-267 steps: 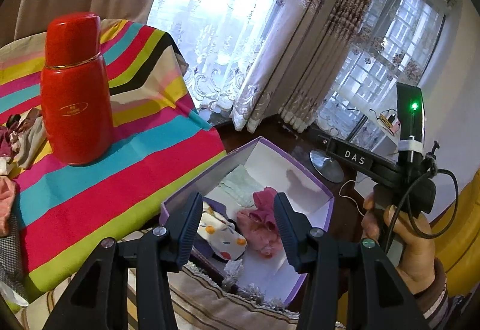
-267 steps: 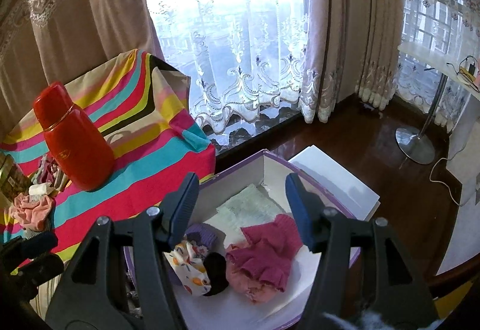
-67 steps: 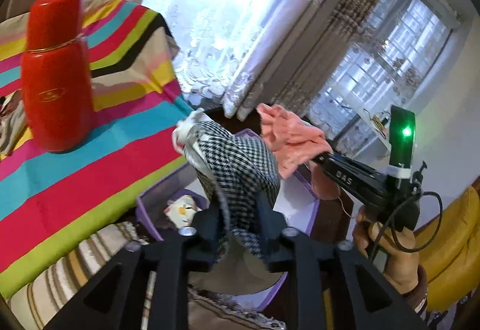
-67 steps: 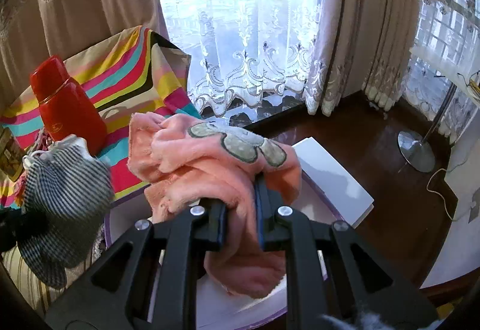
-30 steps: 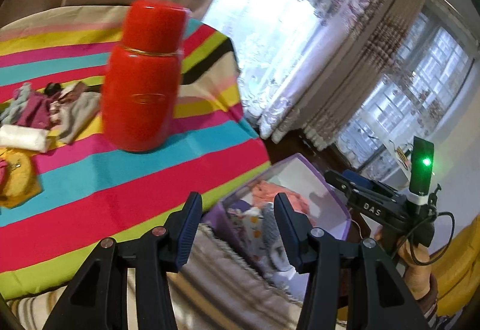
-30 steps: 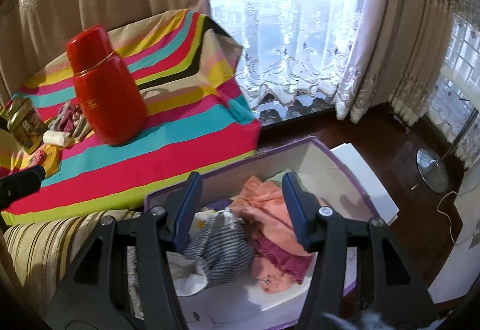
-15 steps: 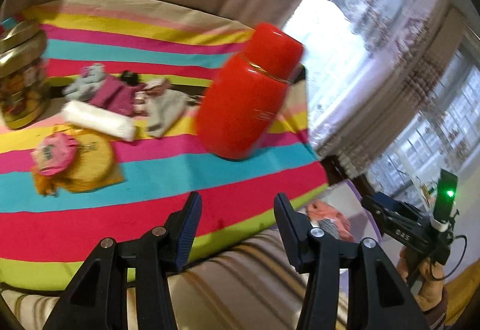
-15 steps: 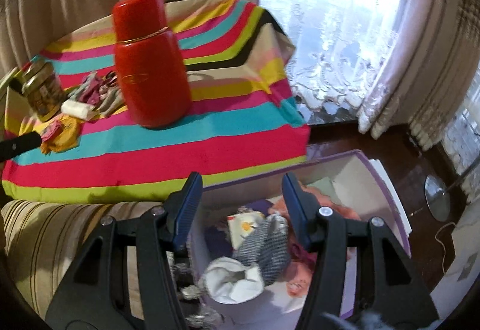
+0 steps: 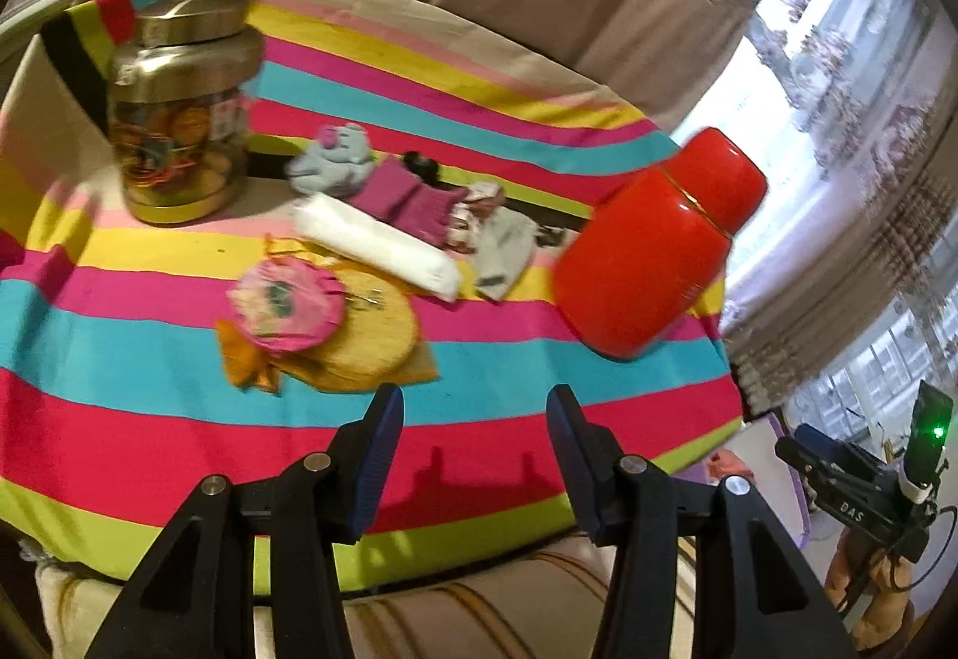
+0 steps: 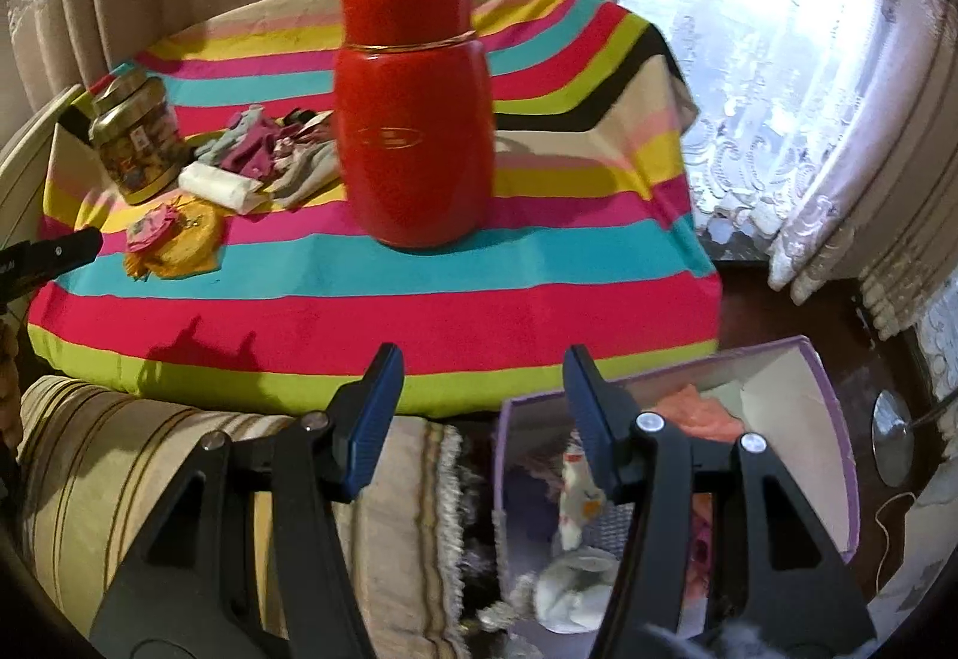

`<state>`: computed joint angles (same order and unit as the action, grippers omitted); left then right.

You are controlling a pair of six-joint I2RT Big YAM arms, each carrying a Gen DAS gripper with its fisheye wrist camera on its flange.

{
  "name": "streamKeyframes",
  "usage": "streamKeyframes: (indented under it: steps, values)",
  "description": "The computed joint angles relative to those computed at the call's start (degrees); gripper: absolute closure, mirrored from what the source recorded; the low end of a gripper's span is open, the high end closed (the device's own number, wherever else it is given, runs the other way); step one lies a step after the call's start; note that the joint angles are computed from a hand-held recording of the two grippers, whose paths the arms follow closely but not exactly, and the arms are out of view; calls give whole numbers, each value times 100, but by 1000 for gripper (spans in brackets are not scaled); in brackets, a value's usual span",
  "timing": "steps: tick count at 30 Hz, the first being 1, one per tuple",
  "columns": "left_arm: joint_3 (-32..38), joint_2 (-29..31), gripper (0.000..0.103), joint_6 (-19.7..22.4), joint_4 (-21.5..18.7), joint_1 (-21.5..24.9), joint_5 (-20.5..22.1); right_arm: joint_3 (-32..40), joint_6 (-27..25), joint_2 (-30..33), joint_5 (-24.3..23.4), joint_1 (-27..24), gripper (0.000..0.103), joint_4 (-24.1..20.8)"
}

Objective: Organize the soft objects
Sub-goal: 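Move both tools back over the remaining items on the cushion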

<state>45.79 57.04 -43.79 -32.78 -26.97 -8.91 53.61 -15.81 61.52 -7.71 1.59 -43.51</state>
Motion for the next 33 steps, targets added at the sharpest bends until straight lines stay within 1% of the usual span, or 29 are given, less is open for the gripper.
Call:
streamKeyframes:
  steps: [1, 2, 4, 10, 13, 16, 21, 25, 28, 33]
  values:
    - [-29, -28, 51, 7, -25, 80, 9, 14, 19, 26, 17, 62, 44, -6]
    - [-38, -35, 47, -3, -42, 131, 5, 24, 35, 52, 32, 124, 44, -4]
    - [-89, -88, 43, 1, -82, 290, 3, 49, 55, 117, 72, 259, 44, 6]
    - [-149, -54, 38, 93, -283, 759, -7, 158, 126, 387, 152, 695, 44, 59]
    - [-119, 96, 36, 224, -367, 906, -26, 198, 167, 527, 178, 906, 44, 91]
    - [-2, 397, 31, 505, -440, 995, -104, 242, 184, 696, 187, 1090, 44, 118]
    - [250, 942, 31, 965, -572, 1039, -298, 320, 184, 961, 287, 1378, 44, 226]
    - [373, 1229, 31, 1191, -493, 1164, -160, 429, 246, 1176, 319, 1511, 44, 331]
    - [498, 1466, 31, 1394, -490, 1190, -141, 519, 253, 1346, 362, 1633, 44, 404]
    - [584, 1699, 31, 1470, -450, 1305, -10, 689, 160, 1643, 397, 1855, 44, 541]
